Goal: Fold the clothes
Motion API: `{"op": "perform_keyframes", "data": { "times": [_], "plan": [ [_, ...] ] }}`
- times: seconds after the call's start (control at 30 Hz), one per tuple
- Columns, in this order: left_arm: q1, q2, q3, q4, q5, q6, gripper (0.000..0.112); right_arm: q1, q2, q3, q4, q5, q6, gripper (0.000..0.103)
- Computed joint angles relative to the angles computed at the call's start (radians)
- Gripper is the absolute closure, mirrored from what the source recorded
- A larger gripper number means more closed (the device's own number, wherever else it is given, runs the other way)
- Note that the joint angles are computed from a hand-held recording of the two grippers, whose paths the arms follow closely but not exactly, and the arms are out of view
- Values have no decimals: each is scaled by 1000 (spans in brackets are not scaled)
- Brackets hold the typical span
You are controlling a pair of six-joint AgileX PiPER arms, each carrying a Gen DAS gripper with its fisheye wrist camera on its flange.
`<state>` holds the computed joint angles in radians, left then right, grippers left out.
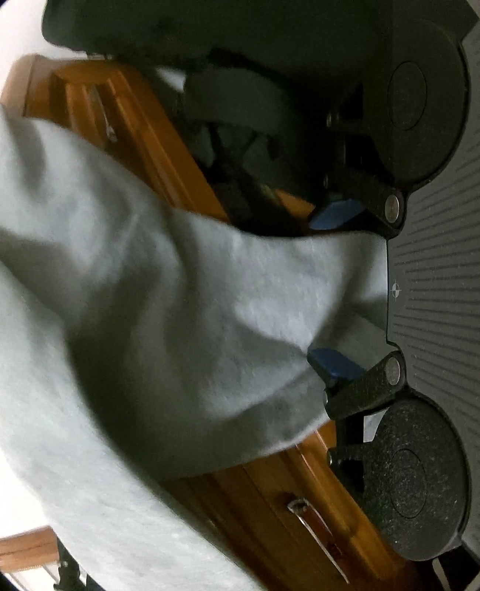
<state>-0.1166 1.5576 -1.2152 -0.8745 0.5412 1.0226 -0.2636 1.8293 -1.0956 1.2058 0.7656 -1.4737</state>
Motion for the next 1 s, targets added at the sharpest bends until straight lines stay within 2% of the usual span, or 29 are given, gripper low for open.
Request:
{"op": "perform_keyframes", "data": {
  "times": [0.1, 0.2, 0.33, 0.4, 0.43, 0.47, 0.53, 0.8, 1.0],
  "plan": [
    [6, 16, -3, 19, 10, -30, 12, 14, -2, 15, 21, -6, -22, 31],
    [19, 60, -40, 15, 22, -47, 12, 32, -11, 43, 35, -51, -39, 28],
    [47, 70, -51, -2, 46, -45, 12, 77, -10, 69, 61, -184, -59, 30],
    [51, 76, -55, -2, 53, -45, 12, 82, 3, 53, 33, -201, 4, 53],
    [50, 80, -58, 2, 54, -49, 12, 82, 15, 27, -22, -182, 70, 79],
    [47, 77, -58, 13, 53, -61, 12, 84, 13, 19, -57, -182, 109, 91],
    [41, 73, -54, 26, 46, -70, 12, 63, -9, 20, -59, -167, 122, 99],
    [44, 70, -45, 11, 45, -61, 11, -144, -175, -23, 11, -47, 202, 99],
    [58, 83, -59, 2, 60, -72, 11, -298, -246, -217, -45, -17, 348, 99]
  ]
}}
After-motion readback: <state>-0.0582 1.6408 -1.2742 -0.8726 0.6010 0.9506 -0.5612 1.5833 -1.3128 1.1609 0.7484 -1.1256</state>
